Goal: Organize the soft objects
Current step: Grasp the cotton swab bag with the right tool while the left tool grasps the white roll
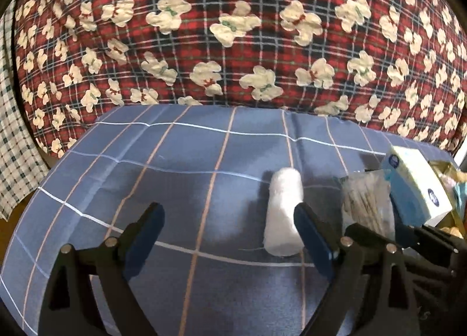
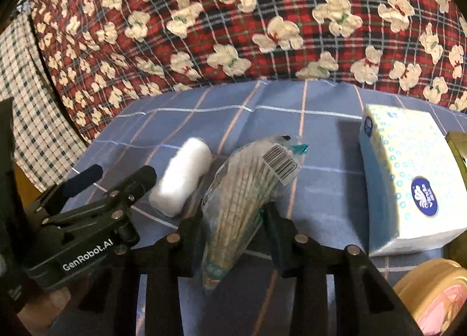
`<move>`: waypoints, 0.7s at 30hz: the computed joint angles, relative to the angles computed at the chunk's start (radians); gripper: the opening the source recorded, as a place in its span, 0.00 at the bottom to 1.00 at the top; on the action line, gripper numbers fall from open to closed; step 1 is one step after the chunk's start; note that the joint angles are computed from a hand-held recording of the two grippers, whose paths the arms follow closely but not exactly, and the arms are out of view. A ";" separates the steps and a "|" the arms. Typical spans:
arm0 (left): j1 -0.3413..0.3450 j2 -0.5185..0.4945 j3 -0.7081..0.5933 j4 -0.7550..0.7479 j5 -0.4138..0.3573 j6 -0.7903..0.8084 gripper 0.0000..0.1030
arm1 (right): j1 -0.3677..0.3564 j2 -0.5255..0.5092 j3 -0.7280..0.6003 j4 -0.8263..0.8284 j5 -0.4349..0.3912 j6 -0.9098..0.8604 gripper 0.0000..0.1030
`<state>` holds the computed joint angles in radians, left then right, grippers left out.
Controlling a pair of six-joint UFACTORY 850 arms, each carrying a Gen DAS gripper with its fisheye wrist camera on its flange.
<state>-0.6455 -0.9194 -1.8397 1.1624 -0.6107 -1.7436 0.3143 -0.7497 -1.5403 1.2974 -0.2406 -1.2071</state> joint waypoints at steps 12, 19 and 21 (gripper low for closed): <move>0.022 -0.045 -0.088 -0.244 0.109 0.322 0.87 | -0.019 0.030 0.031 0.099 0.009 -0.058 0.38; 0.034 -0.149 -0.273 -0.556 0.014 0.665 0.71 | -0.027 0.025 0.031 0.145 -0.004 -0.088 0.38; 0.036 -0.139 -0.254 -0.549 0.036 0.640 0.59 | -0.027 0.026 0.034 0.170 -0.003 -0.113 0.38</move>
<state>-0.6094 -1.0583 -2.0940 0.6138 -0.5743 -1.1038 0.2877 -0.7235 -1.5062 1.4677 -0.2432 -1.3204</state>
